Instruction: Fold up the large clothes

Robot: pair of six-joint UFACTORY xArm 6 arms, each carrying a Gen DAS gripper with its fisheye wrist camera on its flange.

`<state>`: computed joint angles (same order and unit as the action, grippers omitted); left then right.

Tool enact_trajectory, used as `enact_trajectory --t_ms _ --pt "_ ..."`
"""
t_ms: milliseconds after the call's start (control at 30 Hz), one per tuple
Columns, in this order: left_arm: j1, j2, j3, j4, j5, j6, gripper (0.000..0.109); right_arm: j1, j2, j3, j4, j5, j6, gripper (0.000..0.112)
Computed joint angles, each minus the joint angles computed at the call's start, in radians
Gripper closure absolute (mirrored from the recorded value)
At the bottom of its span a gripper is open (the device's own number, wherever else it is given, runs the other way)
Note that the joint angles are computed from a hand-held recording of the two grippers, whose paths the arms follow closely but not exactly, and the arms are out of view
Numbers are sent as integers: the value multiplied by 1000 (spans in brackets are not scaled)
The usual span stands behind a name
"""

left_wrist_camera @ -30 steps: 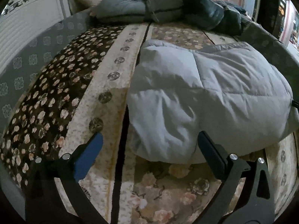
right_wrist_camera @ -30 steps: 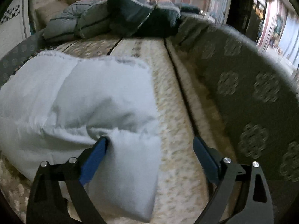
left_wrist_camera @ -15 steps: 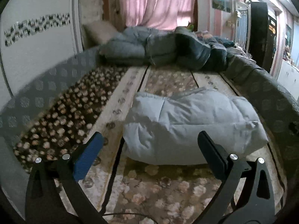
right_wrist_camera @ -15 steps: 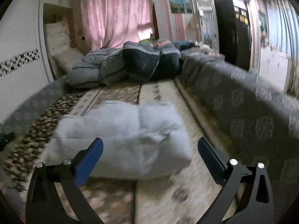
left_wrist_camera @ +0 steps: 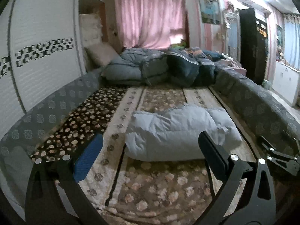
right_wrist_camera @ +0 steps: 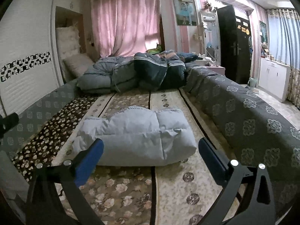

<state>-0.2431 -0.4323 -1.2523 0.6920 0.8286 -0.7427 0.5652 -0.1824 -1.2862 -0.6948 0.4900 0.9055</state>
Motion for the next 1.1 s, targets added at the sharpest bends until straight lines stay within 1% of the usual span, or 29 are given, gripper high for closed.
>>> enact_trajectory --t_ms 33,133,233,333,467,600,733,867,1000,1100 --pt "-5 -17 32 13 -17 -21 8 13 -5 0 1 31 0 11" --pt "-13 -37 92 25 -24 -45 8 43 -14 12 43 80 -31 11" --pt "-2 -35 128 26 -29 -37 8 62 -11 13 8 121 29 11" --pt "22 -26 148 35 -47 -35 8 83 8 -14 -7 165 34 11" --pt "62 -19 158 -21 -56 -16 8 95 18 -25 -22 150 43 11" --pt "86 -21 181 -43 -71 -13 8 110 34 -31 -44 154 53 11" --pt "82 -15 183 -16 -71 -21 8 119 46 -41 -67 170 59 11" --pt "76 -18 190 -13 -94 -18 8 115 48 -41 -48 157 43 11" --pt "80 -22 199 -17 -128 -13 8 116 50 -42 -67 162 54 11" --pt "80 -18 195 -21 -130 -18 8 113 50 -39 -64 160 52 11"
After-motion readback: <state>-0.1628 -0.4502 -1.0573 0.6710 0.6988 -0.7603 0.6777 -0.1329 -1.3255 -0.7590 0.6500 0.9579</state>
